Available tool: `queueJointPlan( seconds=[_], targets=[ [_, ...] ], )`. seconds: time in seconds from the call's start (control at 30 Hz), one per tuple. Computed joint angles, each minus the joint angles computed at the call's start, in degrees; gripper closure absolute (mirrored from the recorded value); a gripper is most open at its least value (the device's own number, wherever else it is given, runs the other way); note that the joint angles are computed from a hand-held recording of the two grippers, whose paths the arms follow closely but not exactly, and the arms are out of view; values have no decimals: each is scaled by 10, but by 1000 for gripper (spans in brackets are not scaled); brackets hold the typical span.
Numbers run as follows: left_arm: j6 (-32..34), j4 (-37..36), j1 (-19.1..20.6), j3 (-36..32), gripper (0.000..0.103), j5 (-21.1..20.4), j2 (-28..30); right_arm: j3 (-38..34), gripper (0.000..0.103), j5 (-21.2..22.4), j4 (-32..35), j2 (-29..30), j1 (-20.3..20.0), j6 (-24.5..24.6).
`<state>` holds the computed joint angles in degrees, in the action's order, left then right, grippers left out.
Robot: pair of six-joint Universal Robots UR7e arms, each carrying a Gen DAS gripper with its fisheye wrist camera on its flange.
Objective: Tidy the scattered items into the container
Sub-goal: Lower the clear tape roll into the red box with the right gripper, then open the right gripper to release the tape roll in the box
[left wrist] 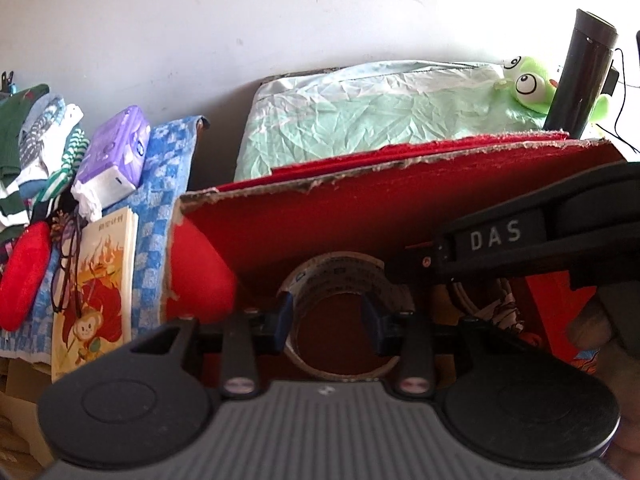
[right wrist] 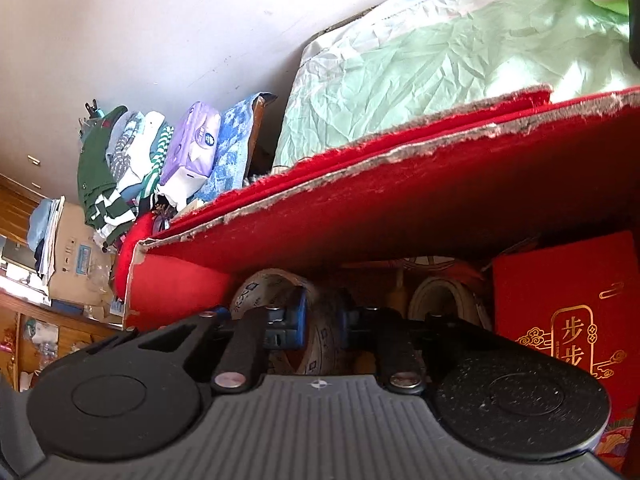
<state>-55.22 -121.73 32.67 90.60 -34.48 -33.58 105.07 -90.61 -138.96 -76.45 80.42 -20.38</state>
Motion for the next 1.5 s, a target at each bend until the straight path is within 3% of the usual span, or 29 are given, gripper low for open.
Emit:
queueJointPlan(
  seconds=[0.43, 0.67, 0.93, 1.5],
  targets=[
    [-12, 26, 0, -10, 60, 0, 4, 26, 84, 2, -86, -2, 4, -6],
    [-7, 21, 0, -9, 58, -3, 4, 42, 84, 15, -122, -8, 5, -36],
    [-12, 37, 1, -17, 56, -5, 7, 25, 83, -29, -99, 6, 12, -9],
    [4, 38, 6, -25, 51, -24, 9, 30, 83, -31, -115, 4, 12, -4]
  ],
)
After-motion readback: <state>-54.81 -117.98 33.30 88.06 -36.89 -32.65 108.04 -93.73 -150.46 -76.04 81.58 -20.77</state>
